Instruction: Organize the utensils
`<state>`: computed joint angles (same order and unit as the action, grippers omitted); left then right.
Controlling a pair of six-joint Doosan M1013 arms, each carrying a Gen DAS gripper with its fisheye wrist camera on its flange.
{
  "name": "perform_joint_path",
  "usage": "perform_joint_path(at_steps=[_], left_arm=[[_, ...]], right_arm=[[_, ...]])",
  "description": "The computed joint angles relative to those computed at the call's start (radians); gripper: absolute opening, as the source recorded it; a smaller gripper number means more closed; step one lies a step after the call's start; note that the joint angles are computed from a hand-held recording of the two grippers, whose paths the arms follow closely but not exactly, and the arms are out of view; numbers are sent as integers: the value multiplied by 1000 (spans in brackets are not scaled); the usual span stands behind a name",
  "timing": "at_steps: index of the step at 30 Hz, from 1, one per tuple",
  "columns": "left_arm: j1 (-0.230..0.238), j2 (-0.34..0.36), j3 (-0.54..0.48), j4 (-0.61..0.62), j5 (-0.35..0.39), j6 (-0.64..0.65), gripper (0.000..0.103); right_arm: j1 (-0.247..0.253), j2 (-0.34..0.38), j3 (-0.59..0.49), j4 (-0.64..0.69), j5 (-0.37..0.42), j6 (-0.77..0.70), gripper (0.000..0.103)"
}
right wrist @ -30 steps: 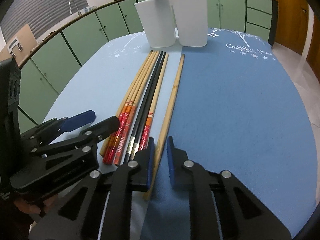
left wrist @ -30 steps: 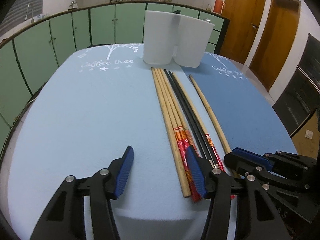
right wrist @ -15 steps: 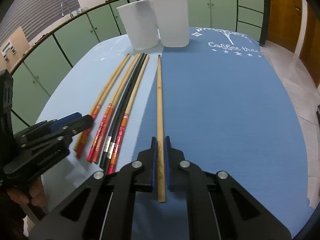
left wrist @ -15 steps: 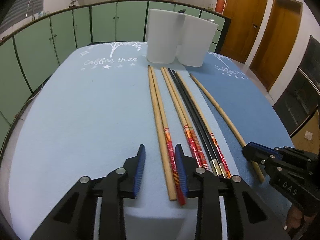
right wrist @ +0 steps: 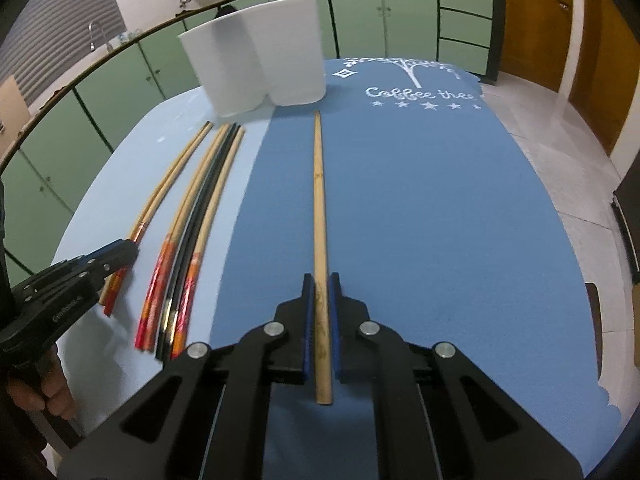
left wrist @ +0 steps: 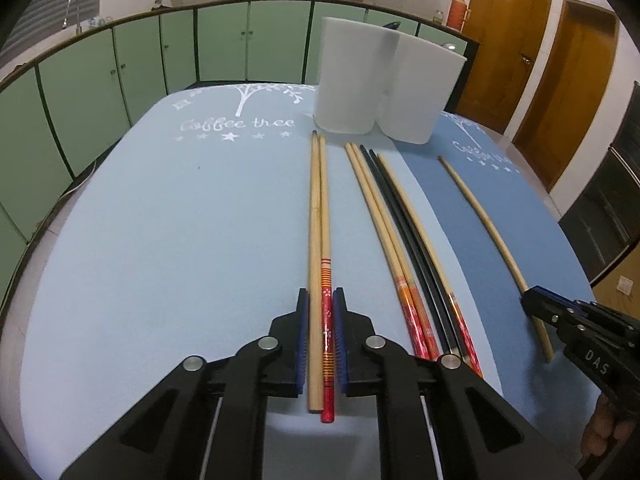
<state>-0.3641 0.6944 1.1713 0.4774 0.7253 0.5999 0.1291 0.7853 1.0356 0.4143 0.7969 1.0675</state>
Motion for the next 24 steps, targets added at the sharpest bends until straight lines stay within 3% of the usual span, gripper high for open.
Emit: perform_joint_path(at_steps=[4, 8, 13, 16, 21, 24], left_arm=[[9, 8, -15, -16, -3, 19, 12], [13, -20, 30, -6, -61, -19, 12], [2, -68, 111, 71, -114, -104, 21], [-12, -92, 151, 141, -121, -173, 28], [-35, -103, 176, 249, -120, -260, 28], [-41, -98, 174, 263, -118, -266, 28]], right_arm=[[-9, 23, -40, 63, 34, -45, 8], [-26, -2, 3, 161, 3, -120, 24], [-41, -49, 82, 236, -44, -222, 24], [-48, -83, 137, 289, -91, -268, 32], [-46, -112, 192, 319, -159, -323, 32], [-45, -114, 199, 318, -162, -328, 32]])
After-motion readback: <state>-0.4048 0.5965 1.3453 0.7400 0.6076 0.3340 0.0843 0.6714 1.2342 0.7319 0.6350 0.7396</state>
